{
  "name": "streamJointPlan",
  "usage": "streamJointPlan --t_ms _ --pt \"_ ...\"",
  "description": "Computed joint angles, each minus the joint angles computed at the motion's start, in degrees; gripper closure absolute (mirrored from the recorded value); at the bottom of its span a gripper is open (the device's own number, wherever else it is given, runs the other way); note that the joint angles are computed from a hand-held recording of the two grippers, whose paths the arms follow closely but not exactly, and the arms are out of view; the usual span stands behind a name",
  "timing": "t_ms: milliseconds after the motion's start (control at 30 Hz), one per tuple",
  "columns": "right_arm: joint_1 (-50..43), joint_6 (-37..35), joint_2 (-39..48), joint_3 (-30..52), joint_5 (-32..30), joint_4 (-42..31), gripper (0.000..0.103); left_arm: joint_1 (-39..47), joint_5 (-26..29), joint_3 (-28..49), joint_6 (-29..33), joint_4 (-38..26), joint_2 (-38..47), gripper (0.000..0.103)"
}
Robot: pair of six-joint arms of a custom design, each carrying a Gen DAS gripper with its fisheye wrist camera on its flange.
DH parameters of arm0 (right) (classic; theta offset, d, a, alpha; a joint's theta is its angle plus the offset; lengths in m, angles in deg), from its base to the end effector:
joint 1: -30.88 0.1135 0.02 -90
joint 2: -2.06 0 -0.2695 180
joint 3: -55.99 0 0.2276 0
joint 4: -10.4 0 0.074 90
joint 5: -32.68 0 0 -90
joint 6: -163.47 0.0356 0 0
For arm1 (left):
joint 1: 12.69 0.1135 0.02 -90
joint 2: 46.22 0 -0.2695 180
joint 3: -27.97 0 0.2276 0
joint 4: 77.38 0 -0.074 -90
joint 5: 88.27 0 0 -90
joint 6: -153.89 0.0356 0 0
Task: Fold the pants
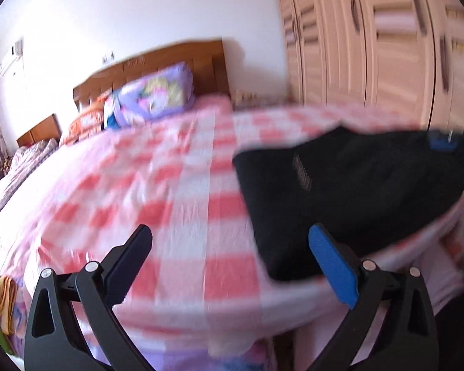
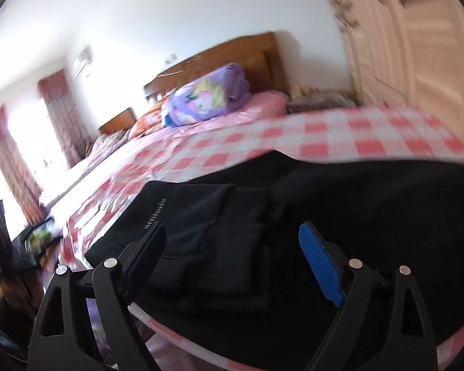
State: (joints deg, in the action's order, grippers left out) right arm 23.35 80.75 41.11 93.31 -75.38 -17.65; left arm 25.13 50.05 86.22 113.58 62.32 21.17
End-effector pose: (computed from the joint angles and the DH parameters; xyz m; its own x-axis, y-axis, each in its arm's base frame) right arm 0.1321 -0.0063 0.2228 -0.5064 0.1885 -0.8414 -0.0786 0.9617 0.2627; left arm 0.1779 0.1045 0.2519 -0.4066 0.3263 -0.8533 0.4420 0.8877 0.1288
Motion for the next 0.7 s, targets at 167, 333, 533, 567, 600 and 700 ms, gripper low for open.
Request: streamJointPlan --t_ms 167,333,533,567,600,700 --pt "22.41 -3.55 13.72 2.61 18.33 8.15 0.019 -24.35 -11.78 12.11 -19.86 0.02 3.93 0.002" --pt "20.25 -4.56 25.26 4.30 13.99 10.52 0.019 -44.54 -29.58 25.20 -27.25 -0.12 23.58 0.002" --pt "11.97 -8.55 25.88 -1.25 4.04 16.27 0.018 -43.79 -36.21 30.70 -31.62 -0.51 38.38 0.001" --pt "12.36 -8.12 25.86 -0.14 4.62 14.53 0.018 -43.11 -34.84 30.27 -31.56 0.01 38.06 0.001" --pt "12.16 -7.43 25.44 2.18 4.49 10.54 0.019 -42.70 -34.49 30.23 -31.46 0.03 37.92 0.001" --pt "10.91 -4.92 24.23 6.63 2.41 5.51 0.018 -43.04 -35.57 28.52 -31.48 1.91 37.12 0.001"
